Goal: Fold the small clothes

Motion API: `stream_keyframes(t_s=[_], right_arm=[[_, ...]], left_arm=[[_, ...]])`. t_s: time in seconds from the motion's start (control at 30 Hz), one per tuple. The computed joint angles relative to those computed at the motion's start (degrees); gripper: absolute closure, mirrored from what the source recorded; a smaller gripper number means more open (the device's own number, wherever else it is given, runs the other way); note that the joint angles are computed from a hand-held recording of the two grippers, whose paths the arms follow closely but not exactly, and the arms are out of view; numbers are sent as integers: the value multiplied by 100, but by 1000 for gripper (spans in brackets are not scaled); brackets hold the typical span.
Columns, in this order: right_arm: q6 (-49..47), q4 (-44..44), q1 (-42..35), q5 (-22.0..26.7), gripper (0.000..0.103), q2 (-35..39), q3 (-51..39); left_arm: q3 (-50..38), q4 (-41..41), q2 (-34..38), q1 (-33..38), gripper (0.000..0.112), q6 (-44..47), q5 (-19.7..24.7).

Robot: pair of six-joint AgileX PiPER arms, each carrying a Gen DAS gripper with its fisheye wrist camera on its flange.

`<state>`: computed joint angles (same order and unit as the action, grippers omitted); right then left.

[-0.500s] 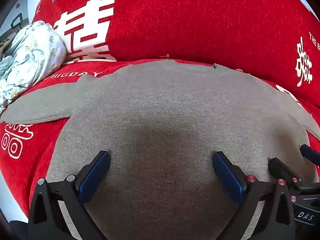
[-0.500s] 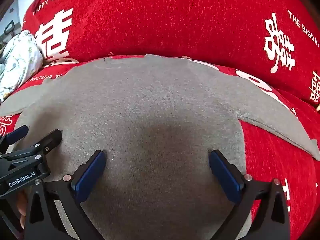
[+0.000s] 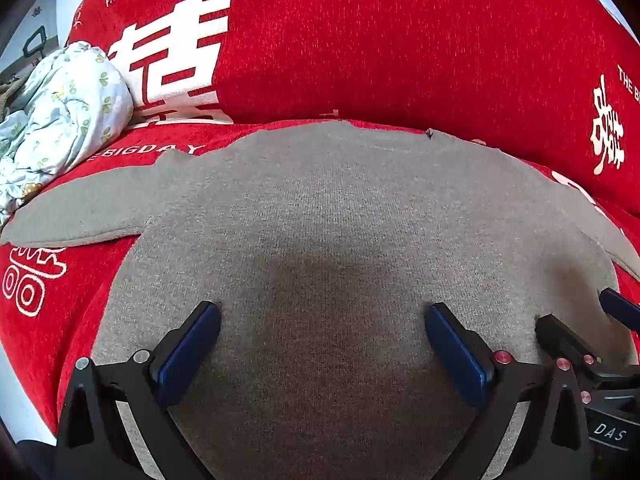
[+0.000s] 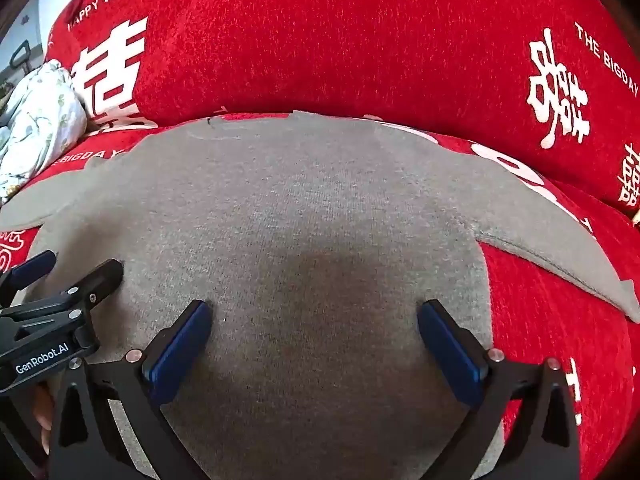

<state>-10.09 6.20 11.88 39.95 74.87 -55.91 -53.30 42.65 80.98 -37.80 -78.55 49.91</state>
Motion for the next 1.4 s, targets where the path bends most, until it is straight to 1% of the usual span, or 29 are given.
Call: stream_keyframes(t_s=[0.13,0.4,0.8,0.97,1.13,1.3,1.37,1.4], right_arm=[[-142,162,-70,-21,0,-13,30],[1,1,13,-54,0,-15,42],[-87,66,-34,-64,0,-27,68],[-58,30,-13,-55,0,-25,66],[106,-186,96,117,0,95,-98],[-503,239,-99,587,0,497,-590],[-595,345,-149,554,0,476,-558],[-517,259,-101,515,0,451,-527]], left_arm=[[1,2,-3,4,9,-1,-6],[11,-10,-29,62,9,72,6],[-69,28,-20,-197,9,-97,266],[-65,29,-23,-176,9,-77,260],[-82,30,-16,-189,9,-70,307],[-87,43,9,-181,9,-73,309],[-87,44,13,-183,9,-80,308],[-97,53,26,-195,9,-86,332]])
